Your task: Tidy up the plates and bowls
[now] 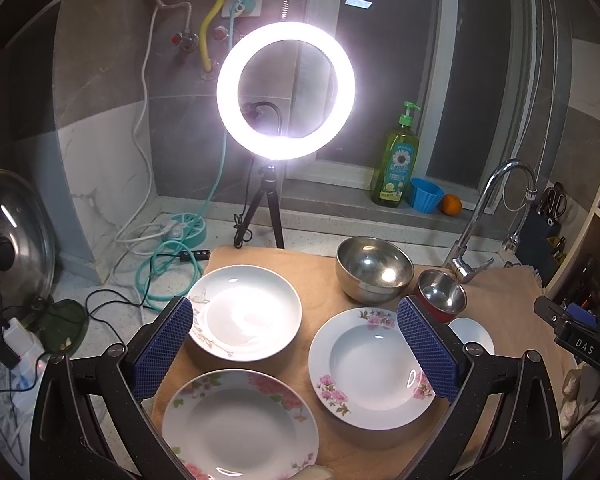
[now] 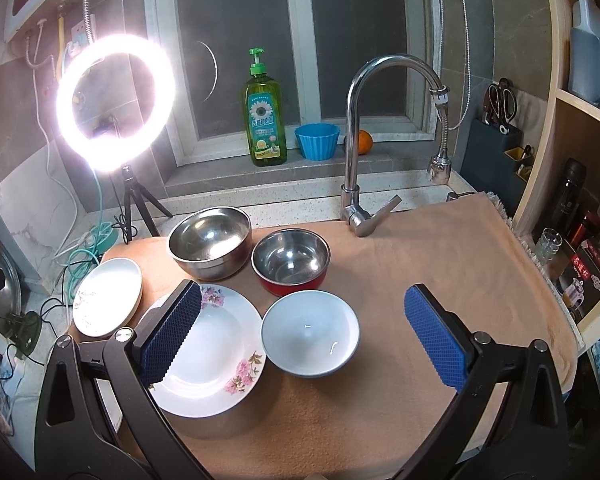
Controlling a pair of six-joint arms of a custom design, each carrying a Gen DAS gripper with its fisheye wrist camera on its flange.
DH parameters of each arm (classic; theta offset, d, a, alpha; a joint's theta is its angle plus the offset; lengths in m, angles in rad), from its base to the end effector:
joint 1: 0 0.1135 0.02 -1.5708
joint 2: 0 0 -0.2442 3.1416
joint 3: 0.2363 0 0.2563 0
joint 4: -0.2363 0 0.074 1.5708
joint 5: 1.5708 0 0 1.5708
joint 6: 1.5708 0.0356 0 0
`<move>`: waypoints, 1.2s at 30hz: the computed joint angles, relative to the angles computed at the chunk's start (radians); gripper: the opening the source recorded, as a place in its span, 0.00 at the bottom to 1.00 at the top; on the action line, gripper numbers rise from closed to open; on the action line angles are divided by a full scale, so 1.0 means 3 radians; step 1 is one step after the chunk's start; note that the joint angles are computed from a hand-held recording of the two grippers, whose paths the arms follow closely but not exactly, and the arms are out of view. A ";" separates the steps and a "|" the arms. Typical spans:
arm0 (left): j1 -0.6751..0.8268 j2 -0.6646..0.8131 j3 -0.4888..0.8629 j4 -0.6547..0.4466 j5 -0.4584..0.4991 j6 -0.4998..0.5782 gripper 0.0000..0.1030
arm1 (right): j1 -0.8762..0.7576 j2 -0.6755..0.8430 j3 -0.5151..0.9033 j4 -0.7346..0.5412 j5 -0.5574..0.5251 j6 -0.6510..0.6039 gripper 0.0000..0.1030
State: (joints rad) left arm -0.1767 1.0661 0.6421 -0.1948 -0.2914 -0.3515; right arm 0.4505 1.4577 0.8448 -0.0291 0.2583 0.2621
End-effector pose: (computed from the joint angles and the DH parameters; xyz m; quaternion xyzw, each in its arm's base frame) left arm 0.2398 -0.0324 0.2167 -0.1430 0.8703 0.0062 0.4713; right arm 0.2899 0.1301 0.1970 -0.0260 0.8881 0.0470 0.4564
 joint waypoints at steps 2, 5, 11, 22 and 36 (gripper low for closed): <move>0.0004 0.0029 0.0004 0.0026 0.0009 0.0008 0.99 | -0.0002 0.0007 0.0001 0.0007 -0.0004 -0.0003 1.00; 0.0002 0.0033 0.0006 0.0027 0.0003 0.0001 0.99 | -0.0007 0.0013 0.0012 -0.0004 -0.0011 -0.0002 1.00; -0.0008 0.0064 0.0008 0.0043 0.0003 -0.0002 0.99 | -0.0007 0.0025 0.0029 -0.0017 -0.0012 0.0000 1.00; 0.0041 0.0101 -0.0020 0.0081 0.0093 0.0027 0.99 | 0.0017 0.0130 -0.0001 0.0069 -0.0005 0.0020 1.00; 0.0390 0.0579 0.0078 0.0069 0.0781 0.0137 0.85 | -0.0141 0.0269 -0.0084 0.0028 -0.0396 0.0010 1.00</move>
State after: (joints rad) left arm -0.0595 1.2399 0.6654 -0.1743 -0.0570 -0.3103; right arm 0.4080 1.5382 0.8194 -0.0206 0.1394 0.2649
